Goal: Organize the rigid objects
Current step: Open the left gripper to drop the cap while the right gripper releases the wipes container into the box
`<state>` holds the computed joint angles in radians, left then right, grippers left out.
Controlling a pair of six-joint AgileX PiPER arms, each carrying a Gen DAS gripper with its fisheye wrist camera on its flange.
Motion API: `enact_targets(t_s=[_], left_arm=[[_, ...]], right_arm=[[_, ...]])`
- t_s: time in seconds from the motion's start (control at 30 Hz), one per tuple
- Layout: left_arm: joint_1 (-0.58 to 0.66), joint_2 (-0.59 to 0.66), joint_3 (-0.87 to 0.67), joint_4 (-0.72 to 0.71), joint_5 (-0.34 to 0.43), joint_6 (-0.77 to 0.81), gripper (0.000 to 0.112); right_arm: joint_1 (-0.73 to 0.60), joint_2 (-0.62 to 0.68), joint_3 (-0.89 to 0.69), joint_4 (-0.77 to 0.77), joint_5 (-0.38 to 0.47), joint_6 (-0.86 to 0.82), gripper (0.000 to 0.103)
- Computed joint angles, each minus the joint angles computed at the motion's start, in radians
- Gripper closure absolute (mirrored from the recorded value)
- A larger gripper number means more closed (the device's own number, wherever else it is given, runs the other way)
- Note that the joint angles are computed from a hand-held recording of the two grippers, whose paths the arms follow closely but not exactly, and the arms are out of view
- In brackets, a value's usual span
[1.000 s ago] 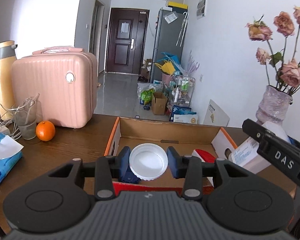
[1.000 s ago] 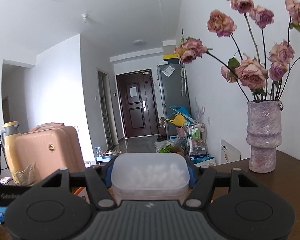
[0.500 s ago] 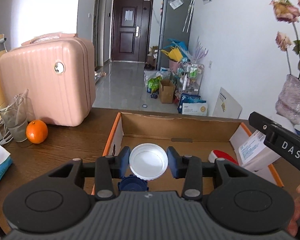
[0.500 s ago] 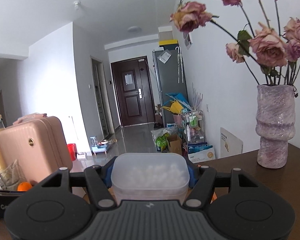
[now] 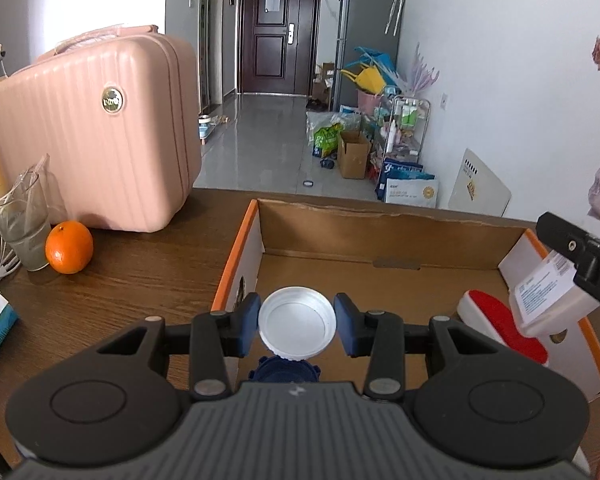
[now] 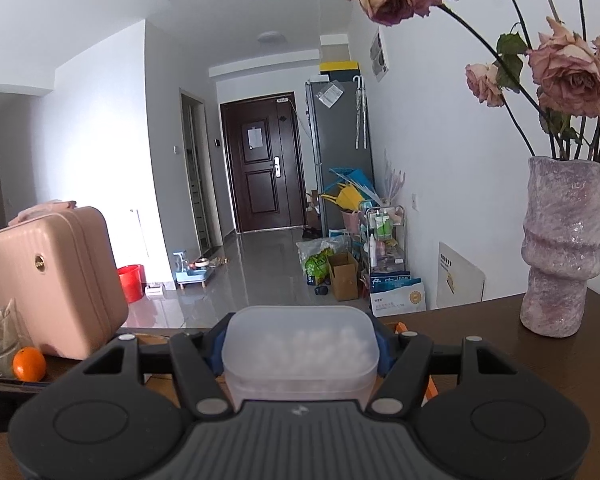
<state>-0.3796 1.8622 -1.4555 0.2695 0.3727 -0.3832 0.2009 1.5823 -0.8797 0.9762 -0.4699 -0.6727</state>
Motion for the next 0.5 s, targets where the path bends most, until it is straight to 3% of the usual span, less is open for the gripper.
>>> enact_targets(t_s=[0.17,0.23,0.3,0.37,0.43,0.5], left_arm=[[0.002,0.026,-0.025,-0.056,0.029,0.062,0.069],[0.005,0.027,-0.021,-0.082,0.027,0.096,0.058],[0.003,0.025,-0.018,-0.061,0.027,0.073,0.033],[0.007,0.019,-0.01,-0.064,0.016,0.076,0.032],[0.015,0.016,-0.012,-0.105,0.019,0.108,0.023],[0.009,0.012,-0.004,-0.044,0.011,0.047,0.015]], right_arm=[[-0.001,0.018,-0.033,0.096,0.04,-0.117,0.038],[-0.009,0.021,-0.049,0.163,0.069,-0.183,0.036],[-0.01,0.019,-0.052,0.2,0.068,-0.211,0.025],[-0.013,0.01,-0.045,0.196,0.067,-0.196,0.014],[-0.019,-0.001,-0.037,0.186,0.069,-0.173,0.01],[-0.024,-0.011,-0.029,0.181,0.066,-0.154,0.003]])
